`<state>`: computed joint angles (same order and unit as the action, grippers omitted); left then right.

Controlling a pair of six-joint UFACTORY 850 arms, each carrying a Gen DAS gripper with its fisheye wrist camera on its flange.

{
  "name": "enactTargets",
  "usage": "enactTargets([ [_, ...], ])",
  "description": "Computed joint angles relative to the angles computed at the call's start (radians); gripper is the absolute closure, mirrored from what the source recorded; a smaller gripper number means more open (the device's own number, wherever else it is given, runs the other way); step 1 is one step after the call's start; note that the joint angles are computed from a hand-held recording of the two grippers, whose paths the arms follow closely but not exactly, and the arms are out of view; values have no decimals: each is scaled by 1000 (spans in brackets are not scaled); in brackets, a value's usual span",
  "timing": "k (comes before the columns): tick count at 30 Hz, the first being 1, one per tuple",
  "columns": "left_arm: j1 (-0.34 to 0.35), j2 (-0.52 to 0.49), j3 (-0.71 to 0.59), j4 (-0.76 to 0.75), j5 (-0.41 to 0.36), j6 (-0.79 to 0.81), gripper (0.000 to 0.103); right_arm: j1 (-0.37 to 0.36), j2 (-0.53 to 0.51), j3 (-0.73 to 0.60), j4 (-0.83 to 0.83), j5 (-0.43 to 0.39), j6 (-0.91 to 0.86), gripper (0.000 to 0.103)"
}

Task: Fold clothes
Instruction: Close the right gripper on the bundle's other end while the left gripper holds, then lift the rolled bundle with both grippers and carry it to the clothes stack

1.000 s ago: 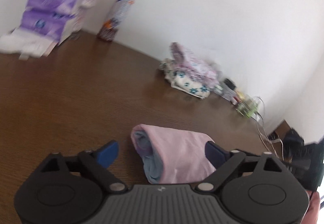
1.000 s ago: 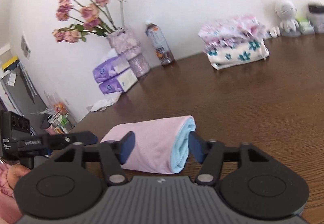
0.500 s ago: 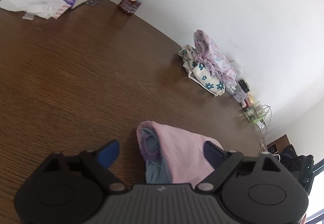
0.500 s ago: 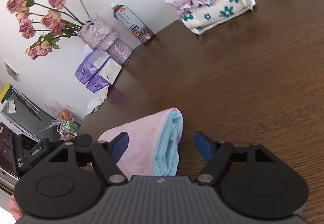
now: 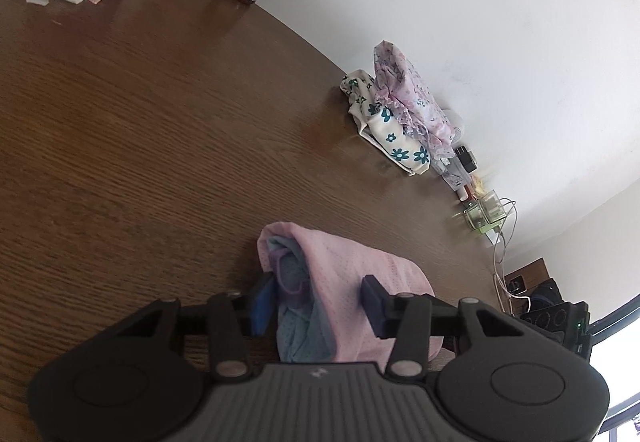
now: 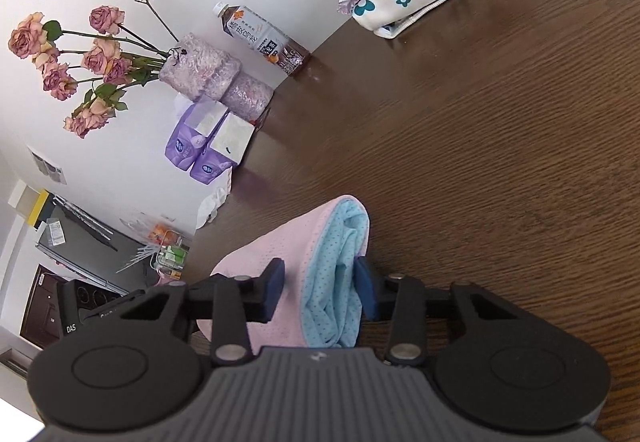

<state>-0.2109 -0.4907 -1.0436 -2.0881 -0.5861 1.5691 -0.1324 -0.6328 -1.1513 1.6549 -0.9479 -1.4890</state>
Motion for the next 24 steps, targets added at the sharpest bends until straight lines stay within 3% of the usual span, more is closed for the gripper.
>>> enactTargets([
  [5,-8,-6,5,-52,-15,72,59,1,-12,-10,-8,-8,5,76],
  [7,-20,-9,12,-104,-16,137,66,1,-17,-12,-12,-10,13,82],
  [9,-31,-19,16,-137,-32,184,80,2,-17,-7,0,-7,22,88],
  [11,-42,-19,25,-185,-43,249,81,2,-16,3,27,-8,20,92],
  [24,-84,51,42,-332,-96,433,83,-15,95,75,156,-33,-192,93],
])
